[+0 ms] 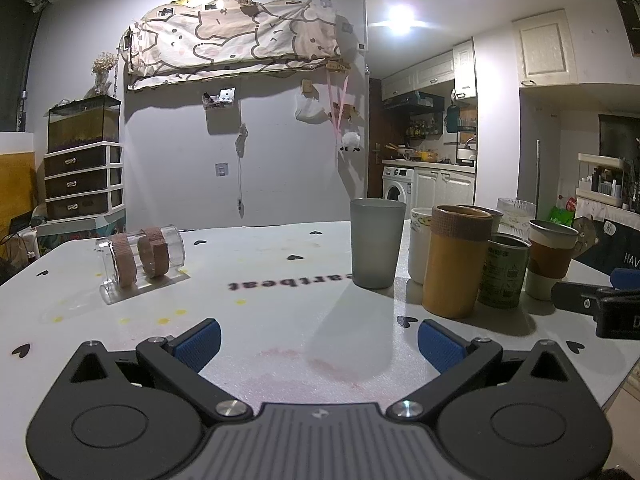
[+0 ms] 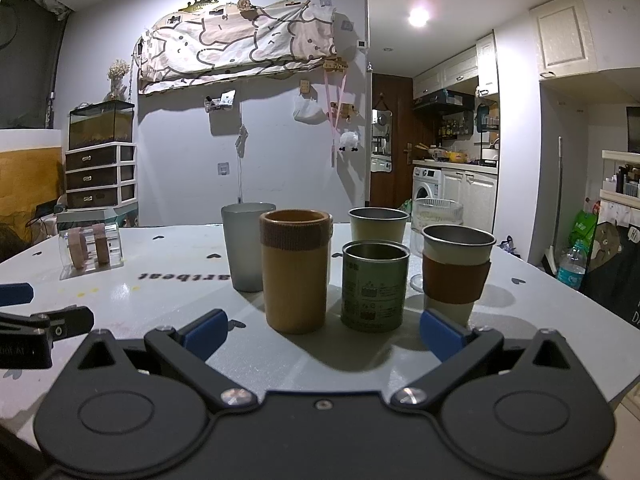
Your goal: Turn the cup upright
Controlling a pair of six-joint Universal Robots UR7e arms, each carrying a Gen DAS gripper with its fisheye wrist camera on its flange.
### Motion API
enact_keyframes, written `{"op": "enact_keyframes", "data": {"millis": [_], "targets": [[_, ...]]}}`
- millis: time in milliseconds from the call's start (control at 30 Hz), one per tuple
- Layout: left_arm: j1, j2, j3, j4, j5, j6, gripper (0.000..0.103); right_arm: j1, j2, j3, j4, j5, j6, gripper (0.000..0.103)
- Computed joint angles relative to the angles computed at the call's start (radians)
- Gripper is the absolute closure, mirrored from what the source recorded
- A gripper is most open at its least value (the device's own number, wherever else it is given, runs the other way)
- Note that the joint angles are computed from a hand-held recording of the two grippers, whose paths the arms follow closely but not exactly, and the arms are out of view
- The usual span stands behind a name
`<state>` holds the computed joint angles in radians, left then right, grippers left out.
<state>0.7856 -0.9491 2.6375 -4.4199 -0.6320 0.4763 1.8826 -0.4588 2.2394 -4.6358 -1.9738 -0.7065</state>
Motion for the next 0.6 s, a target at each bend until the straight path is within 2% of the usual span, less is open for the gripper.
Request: {"op": "enact_keyframes", "data": {"millis": [600], "targets": [[-0.003,0.002,0.004,0.003,0.005,-0.002,0.0,0.0,0.0,0.0,0.0,0.0,0.0,0.0]]}}
